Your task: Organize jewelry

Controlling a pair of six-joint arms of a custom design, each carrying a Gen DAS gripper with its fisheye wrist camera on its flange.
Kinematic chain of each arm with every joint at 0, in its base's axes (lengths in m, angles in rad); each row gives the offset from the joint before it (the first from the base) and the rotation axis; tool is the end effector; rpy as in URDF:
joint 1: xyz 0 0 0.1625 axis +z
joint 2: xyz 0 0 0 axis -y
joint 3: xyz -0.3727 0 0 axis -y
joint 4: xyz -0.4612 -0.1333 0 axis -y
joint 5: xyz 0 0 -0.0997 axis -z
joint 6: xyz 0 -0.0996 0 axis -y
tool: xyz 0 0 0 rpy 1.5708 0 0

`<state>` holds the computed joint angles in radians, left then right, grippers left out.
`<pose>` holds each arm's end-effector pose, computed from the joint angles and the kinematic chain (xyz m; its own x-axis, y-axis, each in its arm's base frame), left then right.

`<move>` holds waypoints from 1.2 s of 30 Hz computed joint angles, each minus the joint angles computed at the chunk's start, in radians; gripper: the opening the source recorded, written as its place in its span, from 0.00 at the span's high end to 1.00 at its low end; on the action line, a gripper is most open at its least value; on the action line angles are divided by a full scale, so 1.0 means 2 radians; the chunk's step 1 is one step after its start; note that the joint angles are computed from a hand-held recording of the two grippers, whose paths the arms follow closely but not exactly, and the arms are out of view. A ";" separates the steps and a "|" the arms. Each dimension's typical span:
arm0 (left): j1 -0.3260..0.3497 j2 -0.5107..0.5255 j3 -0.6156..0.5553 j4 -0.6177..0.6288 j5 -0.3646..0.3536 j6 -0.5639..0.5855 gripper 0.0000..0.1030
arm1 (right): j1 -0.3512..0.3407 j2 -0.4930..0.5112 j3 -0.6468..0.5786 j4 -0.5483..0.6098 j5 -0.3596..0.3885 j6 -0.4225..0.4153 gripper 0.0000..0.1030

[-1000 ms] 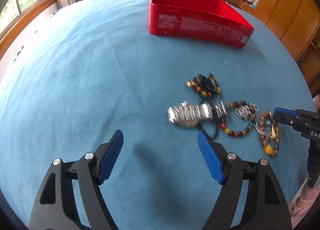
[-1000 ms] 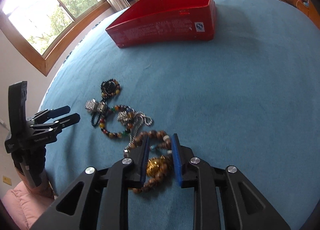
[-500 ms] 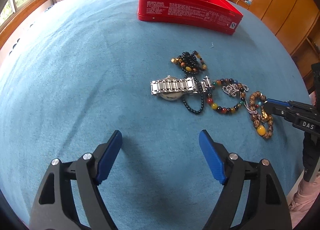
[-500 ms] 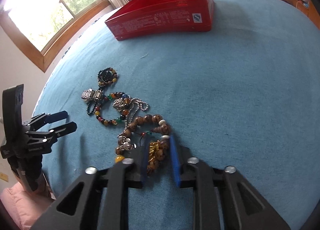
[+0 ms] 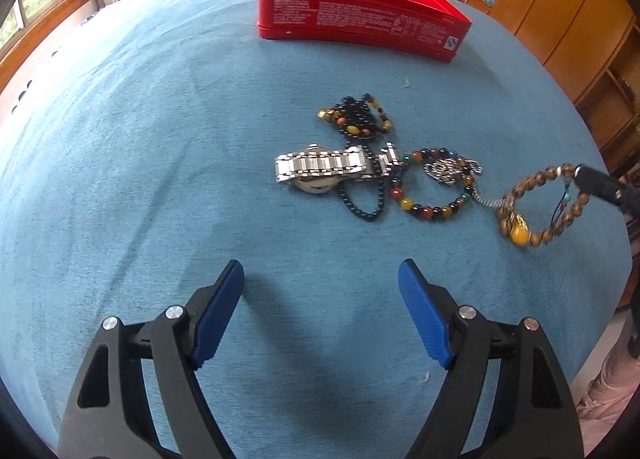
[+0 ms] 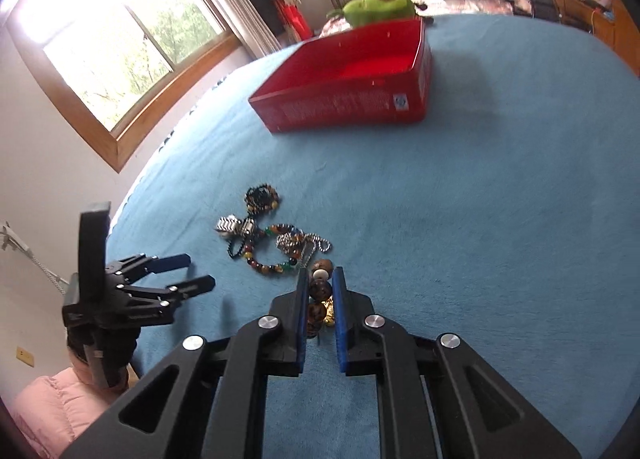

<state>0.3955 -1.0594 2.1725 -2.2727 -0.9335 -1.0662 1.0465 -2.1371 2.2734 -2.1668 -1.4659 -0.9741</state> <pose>-0.3370 -0.3494 -0.0394 -0.7841 0.0937 -0.6136 0.3300 0.9002 -0.2842 -0.0709 -0.4098 0.3698 -0.8679 -0.3846 0.3143 -0.4793 0.8145 -0.3269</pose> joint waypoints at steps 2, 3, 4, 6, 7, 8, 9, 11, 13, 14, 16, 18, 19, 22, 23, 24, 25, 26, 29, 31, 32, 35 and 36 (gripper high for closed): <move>-0.002 0.003 -0.002 -0.003 -0.002 0.004 0.23 | -0.002 -0.006 -0.001 0.000 0.008 0.002 0.89; -0.002 0.004 -0.003 -0.004 -0.003 0.005 0.23 | -0.004 -0.010 -0.002 0.000 0.012 0.002 0.89; -0.002 0.005 -0.003 -0.005 -0.003 0.007 0.23 | -0.009 -0.015 -0.002 0.001 0.019 0.002 0.89; -0.001 0.007 -0.005 -0.006 -0.004 0.008 0.23 | -0.017 -0.021 -0.006 0.009 0.031 -0.001 0.89; -0.001 0.009 -0.006 -0.007 -0.004 0.008 0.23 | -0.020 -0.023 -0.007 0.012 0.037 -0.003 0.89; -0.001 0.009 -0.007 -0.007 -0.005 0.009 0.23 | -0.022 -0.022 -0.008 0.012 0.038 -0.002 0.89; -0.002 0.008 -0.006 -0.007 -0.005 0.008 0.23 | -0.021 -0.018 -0.009 0.009 0.035 0.001 0.89; -0.001 0.011 -0.007 -0.008 -0.005 0.010 0.23 | -0.020 -0.006 -0.010 0.002 0.015 0.011 0.89; -0.001 0.014 -0.009 -0.010 -0.006 0.012 0.23 | -0.019 0.012 -0.013 -0.008 -0.013 0.024 0.89; -0.001 0.015 -0.010 -0.010 -0.007 0.012 0.23 | -0.019 0.024 -0.013 -0.017 -0.028 0.031 0.89; 0.000 0.019 -0.013 -0.011 -0.008 0.015 0.23 | -0.019 0.045 -0.018 -0.030 -0.054 0.048 0.86; 0.000 0.020 -0.013 -0.011 -0.009 0.016 0.23 | -0.018 0.055 -0.020 -0.039 -0.072 0.048 0.86; 0.000 0.021 -0.014 -0.010 -0.009 0.016 0.23 | -0.019 0.056 -0.018 -0.045 -0.074 0.048 0.86; 0.001 0.024 -0.017 -0.011 -0.009 0.017 0.23 | -0.018 0.044 -0.004 -0.076 -0.072 0.036 0.86; 0.001 0.025 -0.018 -0.012 -0.009 0.019 0.23 | -0.016 0.039 0.000 -0.082 -0.070 0.027 0.86; 0.002 0.026 -0.018 -0.013 -0.010 0.020 0.23 | -0.014 0.035 0.002 -0.079 -0.067 0.018 0.86; 0.002 0.028 -0.020 -0.015 -0.010 0.023 0.23 | -0.012 0.033 0.001 -0.070 -0.065 0.014 0.86; 0.003 0.030 -0.021 -0.016 -0.010 0.024 0.23 | -0.009 0.033 -0.002 -0.048 -0.061 0.008 0.86; 0.003 0.033 -0.023 -0.020 -0.010 0.028 0.22 | -0.001 0.042 -0.006 -0.025 -0.067 0.002 0.86; 0.004 0.035 -0.024 -0.022 -0.011 0.029 0.21 | 0.006 0.051 -0.006 -0.023 -0.076 0.005 0.86; 0.004 0.035 -0.024 -0.023 -0.011 0.030 0.21 | 0.009 0.057 -0.008 -0.021 -0.080 0.007 0.86; 0.005 0.035 -0.024 -0.027 -0.011 0.033 0.21 | 0.014 0.072 -0.011 -0.025 -0.096 0.018 0.86; 0.006 0.035 -0.024 -0.028 -0.011 0.034 0.21 | 0.015 0.076 -0.012 -0.024 -0.100 0.022 0.86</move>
